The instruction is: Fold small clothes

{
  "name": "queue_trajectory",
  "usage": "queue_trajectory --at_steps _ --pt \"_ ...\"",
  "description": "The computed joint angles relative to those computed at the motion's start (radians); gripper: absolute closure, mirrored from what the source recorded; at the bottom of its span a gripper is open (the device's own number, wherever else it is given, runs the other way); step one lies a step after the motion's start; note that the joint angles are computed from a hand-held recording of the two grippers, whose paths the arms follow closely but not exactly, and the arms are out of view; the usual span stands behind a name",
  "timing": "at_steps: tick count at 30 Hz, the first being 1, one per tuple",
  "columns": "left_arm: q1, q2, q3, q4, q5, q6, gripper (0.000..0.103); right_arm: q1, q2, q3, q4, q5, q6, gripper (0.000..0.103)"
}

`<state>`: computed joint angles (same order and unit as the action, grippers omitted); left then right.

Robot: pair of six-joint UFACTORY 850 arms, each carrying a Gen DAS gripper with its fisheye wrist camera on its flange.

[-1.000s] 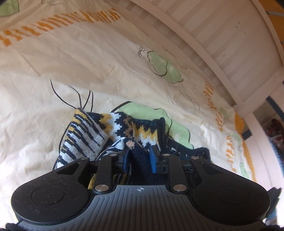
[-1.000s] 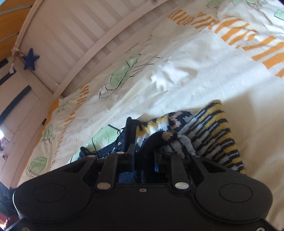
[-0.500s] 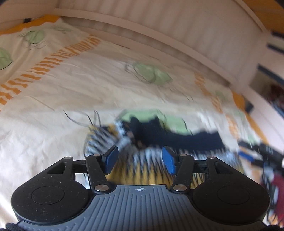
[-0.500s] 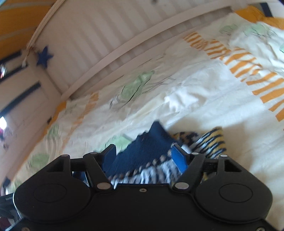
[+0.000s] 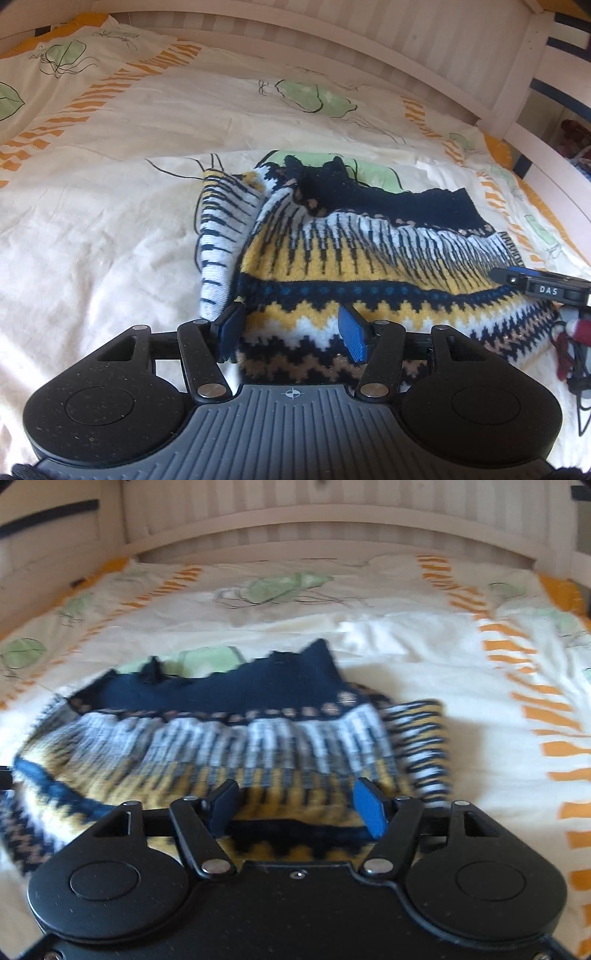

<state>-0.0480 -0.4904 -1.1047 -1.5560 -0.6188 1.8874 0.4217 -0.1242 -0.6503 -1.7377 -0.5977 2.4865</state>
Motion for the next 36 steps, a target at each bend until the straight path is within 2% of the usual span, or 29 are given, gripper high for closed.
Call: queue_trajectory --at_steps 2,4,6,12,16,19,25,30,32,36 --pt "-0.001 -0.003 0.0 0.007 0.044 -0.029 0.047 0.026 -0.017 -0.049 0.137 -0.052 -0.136 0.031" --pt "0.021 -0.025 -0.023 0.057 -0.002 -0.123 0.047 0.051 -0.021 -0.081 0.115 -0.071 -0.165 0.031" --pt "0.033 -0.025 -0.036 0.088 -0.021 -0.192 0.047 0.063 -0.028 -0.114 0.038 -0.039 -0.135 0.031" --pt "0.048 0.012 -0.018 0.046 -0.016 -0.136 0.044 0.075 -0.147 -0.282 -0.142 0.097 -0.022 0.03" --pt "0.058 0.009 -0.029 0.067 -0.016 -0.168 0.043 0.072 -0.26 -0.409 -0.134 0.147 -0.072 0.029" --pt "0.065 0.001 -0.042 0.087 -0.026 -0.208 0.042 0.071 -0.33 -0.494 -0.045 0.172 -0.18 0.029" --pt "0.077 -0.005 -0.056 0.108 -0.059 -0.243 0.041 0.062 -0.466 -0.663 0.279 0.171 -0.545 0.029" --pt "0.082 -0.009 -0.062 0.111 -0.072 -0.259 0.04 0.053 -0.535 -0.752 0.391 0.155 -0.676 0.027" --pt "0.083 -0.011 -0.065 0.113 -0.072 -0.263 0.04 0.045 -0.522 -0.739 0.353 0.178 -0.626 0.027" --pt "0.085 -0.011 -0.066 0.111 -0.069 -0.262 0.04 0.044 -0.432 -0.629 0.083 0.207 -0.322 0.027"
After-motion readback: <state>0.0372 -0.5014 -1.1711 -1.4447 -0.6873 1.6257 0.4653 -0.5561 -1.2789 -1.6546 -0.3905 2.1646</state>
